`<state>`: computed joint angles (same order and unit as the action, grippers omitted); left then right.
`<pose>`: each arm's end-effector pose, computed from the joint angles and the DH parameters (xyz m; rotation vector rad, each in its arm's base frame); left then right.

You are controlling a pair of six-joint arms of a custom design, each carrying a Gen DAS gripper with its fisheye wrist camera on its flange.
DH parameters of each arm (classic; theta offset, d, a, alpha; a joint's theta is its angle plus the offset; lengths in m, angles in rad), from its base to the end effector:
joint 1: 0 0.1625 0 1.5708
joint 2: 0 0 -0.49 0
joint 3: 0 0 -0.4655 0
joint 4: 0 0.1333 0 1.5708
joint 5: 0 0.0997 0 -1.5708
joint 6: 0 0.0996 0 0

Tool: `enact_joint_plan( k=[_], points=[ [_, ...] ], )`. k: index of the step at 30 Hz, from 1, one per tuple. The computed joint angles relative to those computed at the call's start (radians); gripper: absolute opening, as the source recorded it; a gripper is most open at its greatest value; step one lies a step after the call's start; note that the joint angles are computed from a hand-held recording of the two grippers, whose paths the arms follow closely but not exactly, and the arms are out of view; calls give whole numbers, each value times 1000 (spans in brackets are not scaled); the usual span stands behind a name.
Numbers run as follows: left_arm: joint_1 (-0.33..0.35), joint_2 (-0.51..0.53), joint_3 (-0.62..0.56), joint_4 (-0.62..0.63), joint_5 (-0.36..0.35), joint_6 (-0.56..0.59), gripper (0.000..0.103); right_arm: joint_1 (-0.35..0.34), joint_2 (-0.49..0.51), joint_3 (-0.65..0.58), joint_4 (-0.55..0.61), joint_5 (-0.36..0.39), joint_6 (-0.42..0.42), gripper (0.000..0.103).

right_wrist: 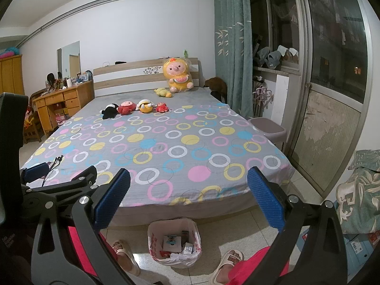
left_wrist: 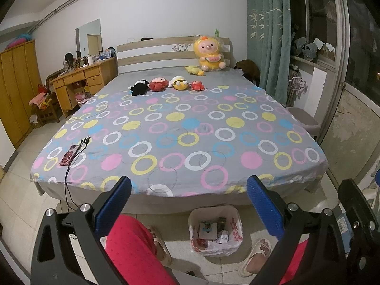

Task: Collect trash

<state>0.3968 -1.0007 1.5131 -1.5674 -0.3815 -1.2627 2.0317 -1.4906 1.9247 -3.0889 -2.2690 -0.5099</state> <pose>-0.5940 -0.4937 0.2654 0.2731 2.0543 -1.1092 0.3181 -0.4848 0.5076 0.5813 -2.1035 1.2642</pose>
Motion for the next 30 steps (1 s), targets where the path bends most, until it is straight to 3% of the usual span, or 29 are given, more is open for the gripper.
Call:
enact_joint_plan(
  k=[17,23,30],
  points=[
    [1,-5,4,-13,1,-10,95,3,2,0,3,5,1,96],
    [-4,2,-8,62,24,-84,95,5,7,-6,6,8,4,96],
    [-3,3,-5,19,11,-41,95,4,5,-5,7,9,2,96]
  ],
)
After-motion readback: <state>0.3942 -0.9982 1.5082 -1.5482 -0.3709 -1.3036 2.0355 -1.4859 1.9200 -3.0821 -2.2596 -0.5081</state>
